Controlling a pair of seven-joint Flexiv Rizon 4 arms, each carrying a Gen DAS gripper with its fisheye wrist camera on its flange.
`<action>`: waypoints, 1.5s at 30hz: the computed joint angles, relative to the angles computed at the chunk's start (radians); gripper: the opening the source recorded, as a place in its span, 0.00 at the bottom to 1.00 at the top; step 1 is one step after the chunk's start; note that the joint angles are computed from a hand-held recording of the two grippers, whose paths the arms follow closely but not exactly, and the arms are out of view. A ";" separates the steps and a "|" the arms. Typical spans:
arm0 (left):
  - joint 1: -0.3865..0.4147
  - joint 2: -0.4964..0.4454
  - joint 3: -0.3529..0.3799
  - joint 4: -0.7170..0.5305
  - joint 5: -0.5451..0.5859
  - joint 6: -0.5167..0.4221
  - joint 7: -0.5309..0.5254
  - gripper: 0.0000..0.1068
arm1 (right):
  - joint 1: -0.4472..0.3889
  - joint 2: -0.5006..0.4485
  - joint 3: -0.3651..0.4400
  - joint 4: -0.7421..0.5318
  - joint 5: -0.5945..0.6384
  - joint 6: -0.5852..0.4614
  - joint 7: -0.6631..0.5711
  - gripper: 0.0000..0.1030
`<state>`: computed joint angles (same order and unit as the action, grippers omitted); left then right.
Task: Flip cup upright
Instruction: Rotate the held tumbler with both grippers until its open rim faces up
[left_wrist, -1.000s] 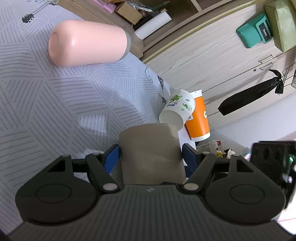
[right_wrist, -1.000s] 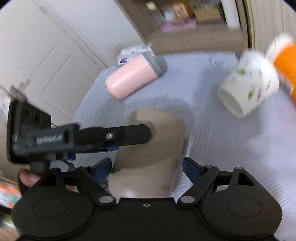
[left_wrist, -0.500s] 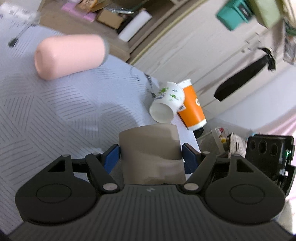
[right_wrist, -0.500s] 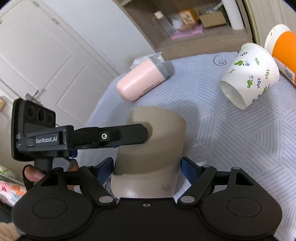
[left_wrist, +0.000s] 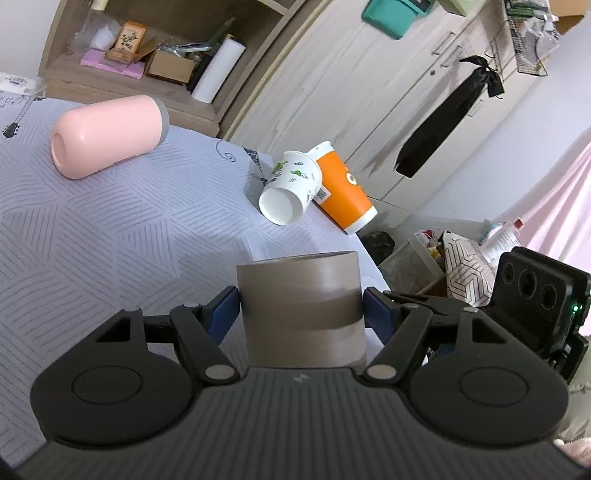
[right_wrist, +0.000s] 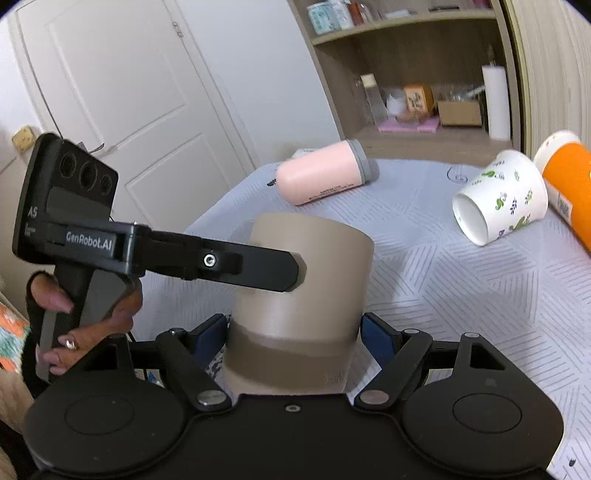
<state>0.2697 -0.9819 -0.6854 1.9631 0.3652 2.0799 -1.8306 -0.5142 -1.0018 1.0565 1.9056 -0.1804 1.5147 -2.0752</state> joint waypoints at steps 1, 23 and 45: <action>-0.007 0.002 0.006 0.001 0.000 0.007 0.002 0.68 | 0.000 0.004 -0.003 0.011 -0.003 0.016 -0.010 0.81; -0.130 0.090 0.164 0.014 0.042 0.095 0.017 0.68 | 0.091 0.066 -0.168 0.163 -0.210 0.344 0.135 0.81; -0.152 0.095 0.223 -0.105 -0.032 0.038 0.143 0.68 | 0.470 0.098 -0.557 0.007 -0.295 0.576 0.319 0.79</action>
